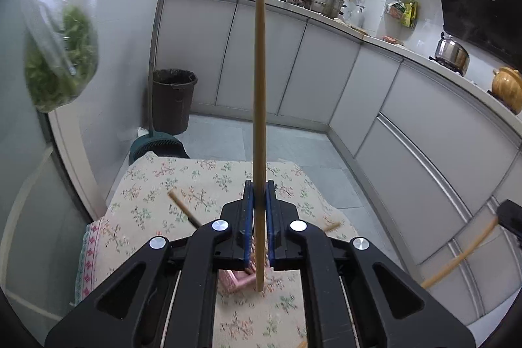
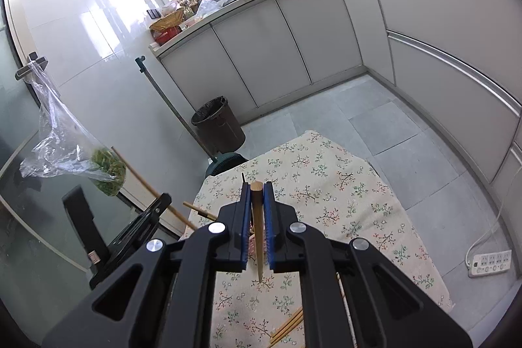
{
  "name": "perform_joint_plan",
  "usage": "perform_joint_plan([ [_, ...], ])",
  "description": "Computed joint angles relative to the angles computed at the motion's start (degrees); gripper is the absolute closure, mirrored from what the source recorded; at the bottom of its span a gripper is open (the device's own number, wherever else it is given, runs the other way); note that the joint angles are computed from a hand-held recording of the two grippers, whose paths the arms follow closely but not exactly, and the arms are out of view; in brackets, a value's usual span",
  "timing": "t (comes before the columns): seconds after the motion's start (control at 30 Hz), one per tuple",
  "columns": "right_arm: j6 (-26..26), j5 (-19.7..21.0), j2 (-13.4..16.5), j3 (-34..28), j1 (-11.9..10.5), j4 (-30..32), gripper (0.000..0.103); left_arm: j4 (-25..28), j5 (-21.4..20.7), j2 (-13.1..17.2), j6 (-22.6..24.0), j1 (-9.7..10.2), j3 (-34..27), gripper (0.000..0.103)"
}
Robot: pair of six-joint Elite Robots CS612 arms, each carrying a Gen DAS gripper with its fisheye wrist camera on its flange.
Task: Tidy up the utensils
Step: 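Carry both held chopsticks upright toward the pink holder, then open the left gripper to drop its chopstick into the pink holder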
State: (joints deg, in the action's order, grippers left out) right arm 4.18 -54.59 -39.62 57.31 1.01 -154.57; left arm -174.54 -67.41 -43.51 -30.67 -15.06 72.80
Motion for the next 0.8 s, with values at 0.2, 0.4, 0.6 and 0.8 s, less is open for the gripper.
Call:
perform_joint_plan([
  [0.2,-0.50,-0.67,2.32,-3.82,0.68,1.76,0.095,4.49,-0.36,5.18,-0.30,1.24,-6.52,0.095],
  [0.4,-0.72,-0.05,3.50,-6.74,1.31,3.00,0.095,5.69,-0.19,3.14,-2.31,1.52,-2.54,0.090],
  [0.6,1.03,0.77,4.18,-9.20,2.21,0.61,0.095,-2.72,3.25,-4.17,-8.97,0.95,6.92,0.079],
  [0.8,1.11,-2.07,6.33,-13.88,3.98,0.01,0.095,-2.98,6.99,-6.83,-10.88,0.09,11.28,0.075],
])
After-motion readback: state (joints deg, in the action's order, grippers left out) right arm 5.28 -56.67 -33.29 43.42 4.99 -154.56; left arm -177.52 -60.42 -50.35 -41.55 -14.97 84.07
